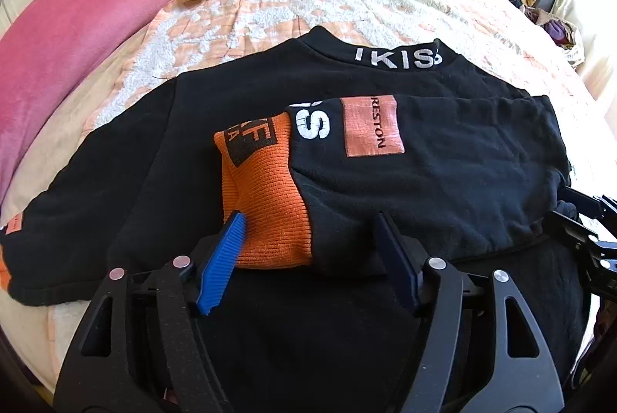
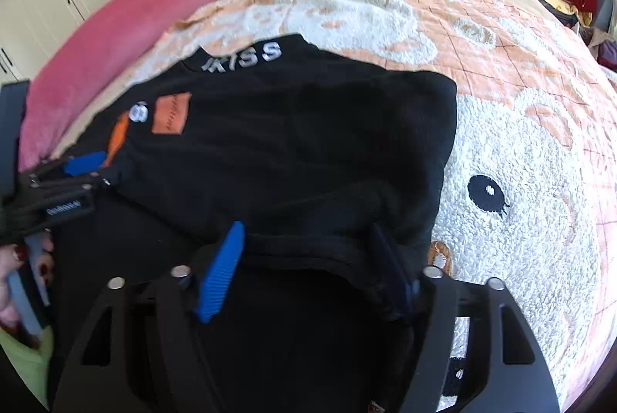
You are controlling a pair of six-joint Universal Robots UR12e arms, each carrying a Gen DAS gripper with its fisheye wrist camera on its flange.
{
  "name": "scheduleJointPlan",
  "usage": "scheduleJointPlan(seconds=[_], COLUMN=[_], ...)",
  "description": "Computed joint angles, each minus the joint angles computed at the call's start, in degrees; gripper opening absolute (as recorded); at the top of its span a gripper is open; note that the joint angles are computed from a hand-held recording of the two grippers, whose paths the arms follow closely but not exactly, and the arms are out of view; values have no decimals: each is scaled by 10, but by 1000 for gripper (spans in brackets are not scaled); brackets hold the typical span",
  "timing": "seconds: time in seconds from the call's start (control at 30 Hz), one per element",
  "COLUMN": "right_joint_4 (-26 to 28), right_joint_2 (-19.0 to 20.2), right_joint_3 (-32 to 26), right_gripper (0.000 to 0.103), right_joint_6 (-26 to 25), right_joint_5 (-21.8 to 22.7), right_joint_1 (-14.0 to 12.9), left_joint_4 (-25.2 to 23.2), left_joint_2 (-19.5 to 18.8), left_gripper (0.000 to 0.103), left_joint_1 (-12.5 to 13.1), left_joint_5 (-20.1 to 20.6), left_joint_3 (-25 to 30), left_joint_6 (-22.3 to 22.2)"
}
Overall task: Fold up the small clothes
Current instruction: 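Reposition the folded sleeve flat on the shirt body, open the left tool, then move the left tool to the other sleeve's orange cuff and grasp it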
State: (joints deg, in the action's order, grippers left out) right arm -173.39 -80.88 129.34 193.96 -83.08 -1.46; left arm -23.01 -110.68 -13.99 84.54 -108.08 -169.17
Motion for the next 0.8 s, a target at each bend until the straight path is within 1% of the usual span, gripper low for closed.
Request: scheduleJointPlan(seconds=[0.17,0.2,0.27,0.33,0.37,0.43,0.5,0.53,0.57,0.6,0.73,0.8], right_joint_4=[-17,-22,-30,-39,-41,-50,-58,-59,-61,-64,-72,-74], right_joint_2=[-11,-15,-20,-26,-29,-35,-39,-41,-44,-47,-54,-57], right_joint_3=[5,7,9,11,11,12,13,13,13,14,16,16], right_gripper=[81,83,86,86,87,91,92,92,92,92,93,93], right_joint_6=[2,2,2,-1,-2,-6,-9,-11,-12,-13,-16,-20], right_joint_5=[0,1,-2,-1,-5,-11,-20,-22,-25,-27,-34,-37], right_joint_1=[-1,-1,0,-1,1,3,5,6,6,7,10,13], left_joint_4=[0,3,9,16,17,22,28,30,31,34,39,44], left_joint_2=[7,9,13,18,20,25,30,33,34,38,48,53], left_gripper=[65,67,69,71,71,72,72,74,81,84,85,88], left_joint_1=[0,0,-1,-1,-1,-1,-1,-1,-1,-1,1,2], left_joint_5=[-8,-6,-5,-7,-8,-10,-10,-9,-7,-6,-7,-3], left_joint_3=[-2,-2,-5,-7,-7,-9,-12,-13,-14,-17,-23,-27], left_joint_6=[-4,-4,-4,-7,-8,-7,-4,-4,-5,-6,-6,-7])
